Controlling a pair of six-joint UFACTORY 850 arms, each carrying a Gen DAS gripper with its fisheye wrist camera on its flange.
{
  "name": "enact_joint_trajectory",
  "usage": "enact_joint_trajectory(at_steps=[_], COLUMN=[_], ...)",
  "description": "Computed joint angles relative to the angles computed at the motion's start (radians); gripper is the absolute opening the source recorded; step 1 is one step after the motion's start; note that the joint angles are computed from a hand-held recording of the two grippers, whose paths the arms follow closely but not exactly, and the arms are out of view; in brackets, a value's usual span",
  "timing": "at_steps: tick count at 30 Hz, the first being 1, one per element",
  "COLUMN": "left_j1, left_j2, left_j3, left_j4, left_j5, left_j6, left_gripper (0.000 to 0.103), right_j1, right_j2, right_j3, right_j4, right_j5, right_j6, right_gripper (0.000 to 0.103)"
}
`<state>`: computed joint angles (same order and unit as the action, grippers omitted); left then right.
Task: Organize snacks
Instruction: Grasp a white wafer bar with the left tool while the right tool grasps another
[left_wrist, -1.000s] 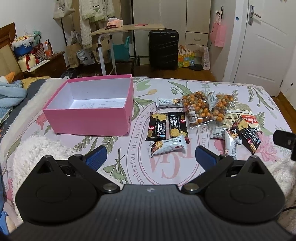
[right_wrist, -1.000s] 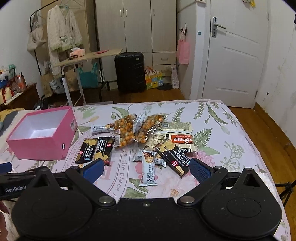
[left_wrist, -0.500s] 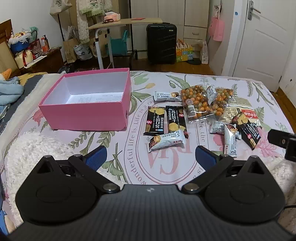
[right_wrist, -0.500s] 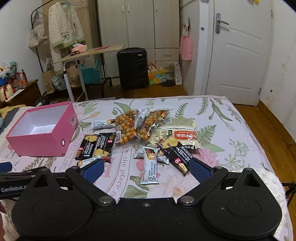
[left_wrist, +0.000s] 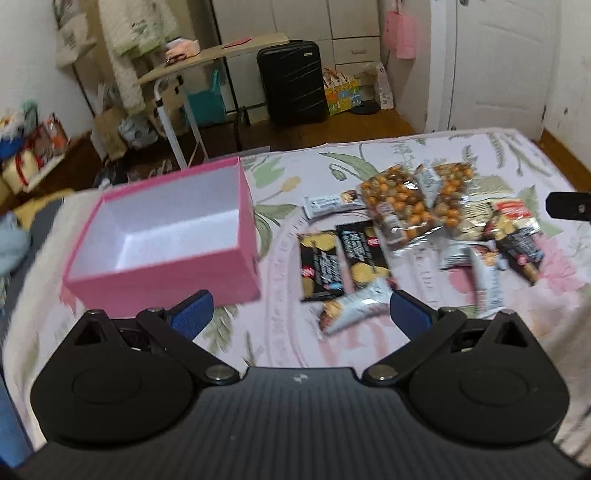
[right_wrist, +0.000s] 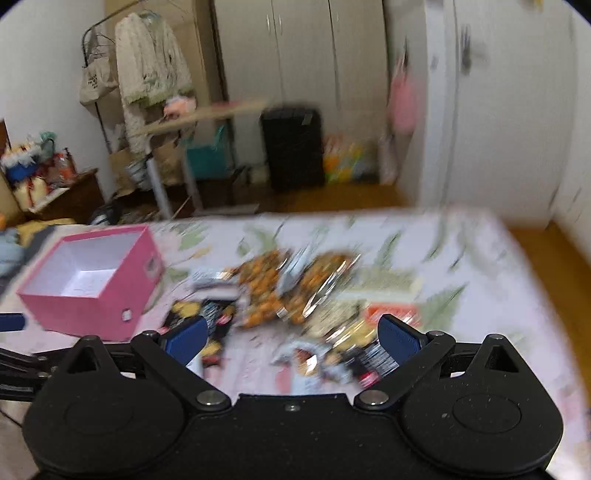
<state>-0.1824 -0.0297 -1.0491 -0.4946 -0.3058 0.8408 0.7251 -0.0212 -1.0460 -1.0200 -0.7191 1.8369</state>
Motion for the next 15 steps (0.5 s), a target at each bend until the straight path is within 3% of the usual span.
enact_joint_trajectory(at_steps=[1, 3, 7, 11, 13, 15], left_j1=[-0.001, 0.002, 0.008, -0.002, -0.013, -0.017], left_j2=[-0.027, -0.087, -0.201, -0.315, -0.373, -0.422], left_j3=[-0.024, -0.079, -0.180, -0.275, -0.330, -0.374], left_j4=[0.021, 0.012, -0.035, -0.060, -0.012, -0.010], left_j5=[-0.010, -0.065, -0.189, -0.257, -0.300, -0.350], left_j6=[0.009, 0.076, 0.201, 0.298, 0.257, 0.273], left_gripper=[0.103, 0.103, 0.100, 0.099, 0.090, 0.088], right_j1=[-0.037, -0.091, -0.161, -0.205, -0.221, -0.242], right_j2=[-0.004, -0.032, -0.087, -0.130, -0.151, -0.160], right_j3=[0.005, -0.005, -0.021, -0.029, -0.032, -0.020], right_j4=[0.055, 0.189, 0.450, 0.635, 0.680, 0.732], right_j5=[0.071, 0.137, 0.213, 0.239, 0.231, 0.245], right_j6=[-0.045, -0.154, -0.390, -0.563, -0.592, -0.626], right_gripper=[0.097, 0.087, 0.076, 0.070, 0.068, 0.065])
